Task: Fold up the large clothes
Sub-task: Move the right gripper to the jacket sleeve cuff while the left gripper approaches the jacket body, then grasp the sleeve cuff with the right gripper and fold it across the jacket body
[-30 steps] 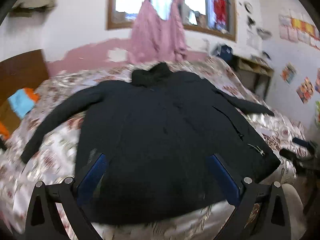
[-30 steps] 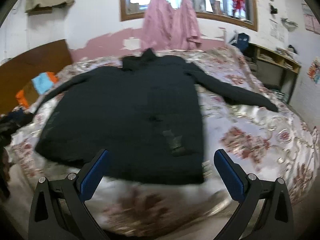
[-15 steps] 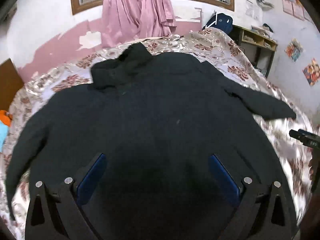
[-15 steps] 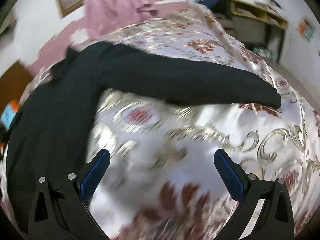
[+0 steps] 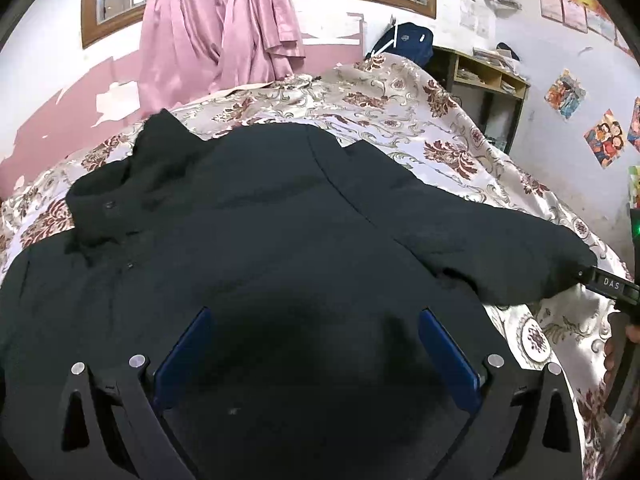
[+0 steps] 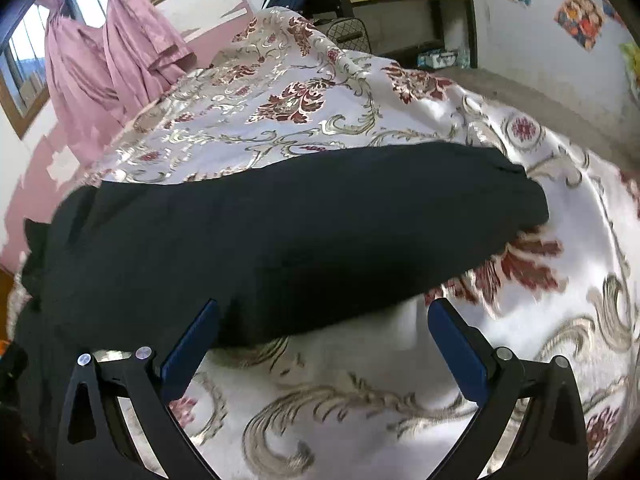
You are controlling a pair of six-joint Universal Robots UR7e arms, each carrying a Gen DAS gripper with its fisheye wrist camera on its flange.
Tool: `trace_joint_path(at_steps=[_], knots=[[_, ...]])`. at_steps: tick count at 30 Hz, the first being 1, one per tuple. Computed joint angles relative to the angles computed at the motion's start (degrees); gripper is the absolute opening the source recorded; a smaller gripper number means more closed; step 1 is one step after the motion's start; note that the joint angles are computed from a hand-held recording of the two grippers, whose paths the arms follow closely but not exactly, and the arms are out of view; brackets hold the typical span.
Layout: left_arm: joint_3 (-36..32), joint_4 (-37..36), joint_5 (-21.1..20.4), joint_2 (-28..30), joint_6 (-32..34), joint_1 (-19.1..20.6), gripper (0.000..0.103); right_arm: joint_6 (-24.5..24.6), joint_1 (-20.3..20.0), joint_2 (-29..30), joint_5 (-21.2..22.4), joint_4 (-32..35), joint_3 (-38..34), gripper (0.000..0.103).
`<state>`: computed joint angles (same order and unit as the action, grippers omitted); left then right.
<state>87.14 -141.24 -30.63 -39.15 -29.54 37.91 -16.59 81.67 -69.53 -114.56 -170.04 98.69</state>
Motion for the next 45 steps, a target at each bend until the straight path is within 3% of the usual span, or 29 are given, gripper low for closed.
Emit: trace_joint_path(at_steps=[9,12,17,20,24,27,34,41,45], knots=[[-0.22,1.74,-3.49,0.15,-5.76,2.72,0.103,3.37,-0.05,3.94,-2.07,-0.83,-4.34,0.098],[-0.34,1.28,-3.6,0.43,-6.12,3.05,0.103,3.13,0.1,4.2,-3.47,-1.67,-4.4,0.077],[-0.25,0.82,-4.52,0.62,-6.13,3.48,0.103,3.25,0.05,4.39,-2.9,-4.05,-4.75,0.02],[-0.14,0.77,-4.85,0.5,-6.19,3.53,0.103,-0.51,1.93,4.54,-3.2,-8.76,-4.44,0.009],[1.03,0.24,-5.25,-0.65,-7.44,3.37,0.103,-8.43,6.45,4.65,-3.68,-16.15,-4.31,0.007],[2.86,1.4,-6.24,-3.14,-9.56,3.32,0.103,-17.56,11.33,5.26,-2.93,-21.77,-4.57,0.007],[13.2,3.05,-5.08,-15.09,-15.45,2.34,0.103,-40.13,23.45,10.81,0.26,-31.32,-5.38,0.007],[25.29,7.93,1.06,-31.31,-23.07,0.52,0.103,-50.77,32.16,17.05,2.3,-29.46,-2.7,0.007],[31.74,7.33,2.83,-39.87,-25.41,-0.11,0.103,-51.68,35.58,19.58,0.28,-25.69,0.5,0.007]])
